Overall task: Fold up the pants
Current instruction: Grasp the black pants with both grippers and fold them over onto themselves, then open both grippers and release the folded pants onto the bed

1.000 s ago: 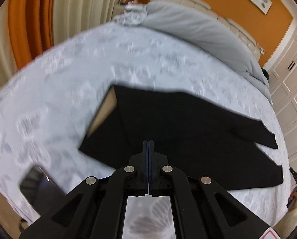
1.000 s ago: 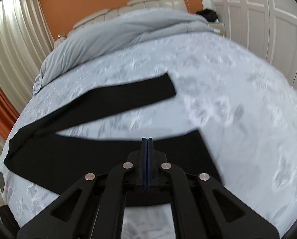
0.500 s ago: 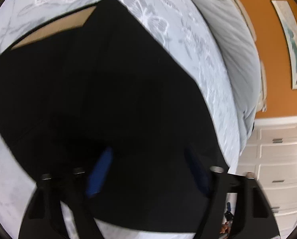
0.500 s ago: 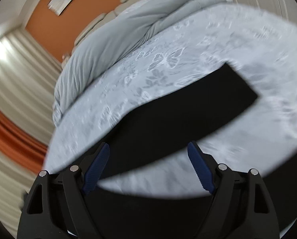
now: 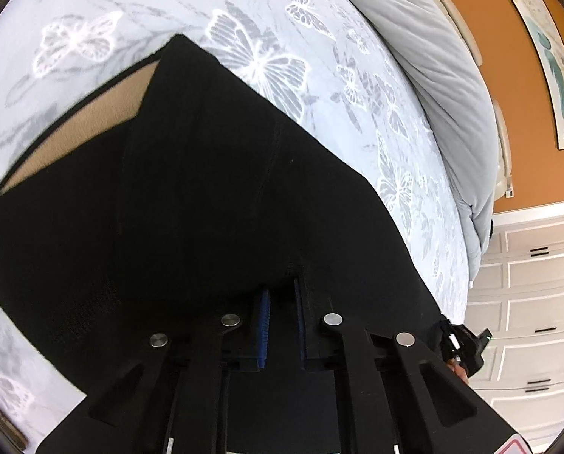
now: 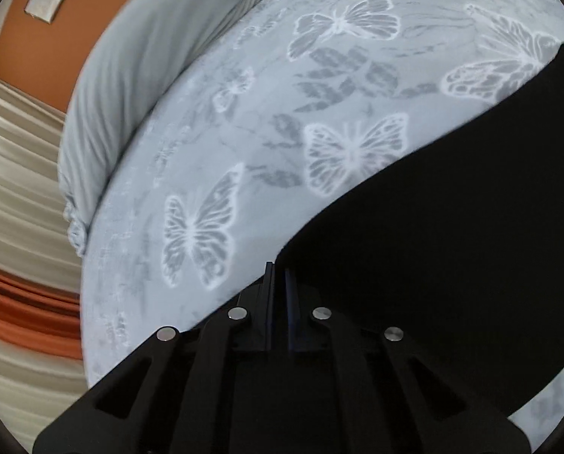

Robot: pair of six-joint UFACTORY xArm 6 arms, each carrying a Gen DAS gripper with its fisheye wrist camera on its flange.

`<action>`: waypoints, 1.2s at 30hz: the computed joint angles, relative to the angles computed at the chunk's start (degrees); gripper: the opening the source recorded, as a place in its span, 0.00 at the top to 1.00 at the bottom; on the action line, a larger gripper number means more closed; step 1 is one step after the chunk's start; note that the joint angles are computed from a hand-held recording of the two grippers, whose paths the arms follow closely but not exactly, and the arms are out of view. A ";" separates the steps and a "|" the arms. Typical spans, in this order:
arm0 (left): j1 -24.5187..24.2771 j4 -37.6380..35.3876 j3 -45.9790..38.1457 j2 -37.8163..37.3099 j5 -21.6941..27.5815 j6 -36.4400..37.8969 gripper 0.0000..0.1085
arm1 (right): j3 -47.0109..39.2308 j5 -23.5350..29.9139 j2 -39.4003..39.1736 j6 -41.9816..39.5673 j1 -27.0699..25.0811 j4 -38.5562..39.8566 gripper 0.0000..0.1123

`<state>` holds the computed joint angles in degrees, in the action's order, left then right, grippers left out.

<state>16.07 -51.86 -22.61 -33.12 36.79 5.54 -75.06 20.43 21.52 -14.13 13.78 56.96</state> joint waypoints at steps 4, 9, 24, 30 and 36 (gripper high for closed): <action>4.78 0.30 1.06 -4.76 4.56 3.12 0.92 | 18.07 -3.13 -19.84 -21.41 1.14 12.95 0.97; 12.03 6.60 2.57 -14.64 13.64 1.85 0.92 | 43.30 -1.81 -47.22 -25.05 0.92 12.61 0.97; -3.76 48.54 9.26 -36.71 15.01 -25.82 0.68 | 65.42 -11.56 -68.14 -8.06 -12.44 -10.15 0.22; -21.94 63.82 6.07 -30.04 5.39 -41.80 0.55 | 51.35 -6.86 -48.89 -27.21 -21.22 14.66 0.35; -35.24 86.78 4.67 -13.25 -9.54 -66.76 0.42 | 46.88 -1.72 -43.44 -40.06 -24.18 30.44 0.97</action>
<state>-19.18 34.92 -17.93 -46.37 27.26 -61.21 -28.18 18.71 -21.92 -54.19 -10.39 87.41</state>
